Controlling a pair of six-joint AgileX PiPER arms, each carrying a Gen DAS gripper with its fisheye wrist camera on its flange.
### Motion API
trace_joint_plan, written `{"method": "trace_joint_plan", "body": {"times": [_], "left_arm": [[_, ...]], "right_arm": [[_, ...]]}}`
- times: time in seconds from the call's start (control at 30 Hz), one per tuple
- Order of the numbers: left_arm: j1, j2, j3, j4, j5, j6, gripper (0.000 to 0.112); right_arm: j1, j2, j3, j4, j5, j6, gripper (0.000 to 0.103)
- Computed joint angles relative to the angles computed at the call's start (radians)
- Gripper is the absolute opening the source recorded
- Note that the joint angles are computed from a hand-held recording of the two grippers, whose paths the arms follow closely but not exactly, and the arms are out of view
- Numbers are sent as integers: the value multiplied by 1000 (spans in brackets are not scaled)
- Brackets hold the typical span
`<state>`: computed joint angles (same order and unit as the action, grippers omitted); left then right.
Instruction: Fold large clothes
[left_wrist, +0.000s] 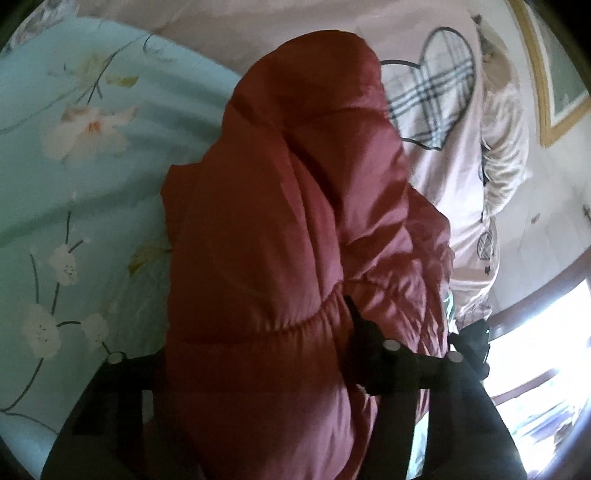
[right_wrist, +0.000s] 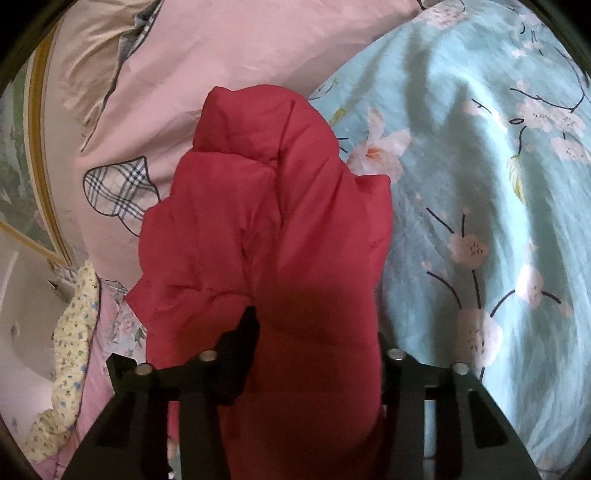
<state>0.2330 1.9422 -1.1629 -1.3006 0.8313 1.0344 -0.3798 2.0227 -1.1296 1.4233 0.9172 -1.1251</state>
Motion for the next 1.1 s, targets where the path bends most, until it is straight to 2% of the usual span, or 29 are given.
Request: {"method": "trace_joint_plan", "body": {"times": [0.23,0.47,0.67,0.87,1.1], "left_arm": [[6,-116,76,6,14,23,45],[55,-237,197,39,55,56,43],[160,-358,347,81,155,108,43],[298,-484,490,163,271,137,43],[429,-569,579,256,365,178,43]], "right_arm": [[2,-81,63,-19,-5,2,34],[-46,-208,216,-49,50,-44,33],[-114,-361,402,-104,103,-91,33],[-248,-505,595,-186,197,-142,33],[-388,-571,720,-259,269,-191,33]]}}
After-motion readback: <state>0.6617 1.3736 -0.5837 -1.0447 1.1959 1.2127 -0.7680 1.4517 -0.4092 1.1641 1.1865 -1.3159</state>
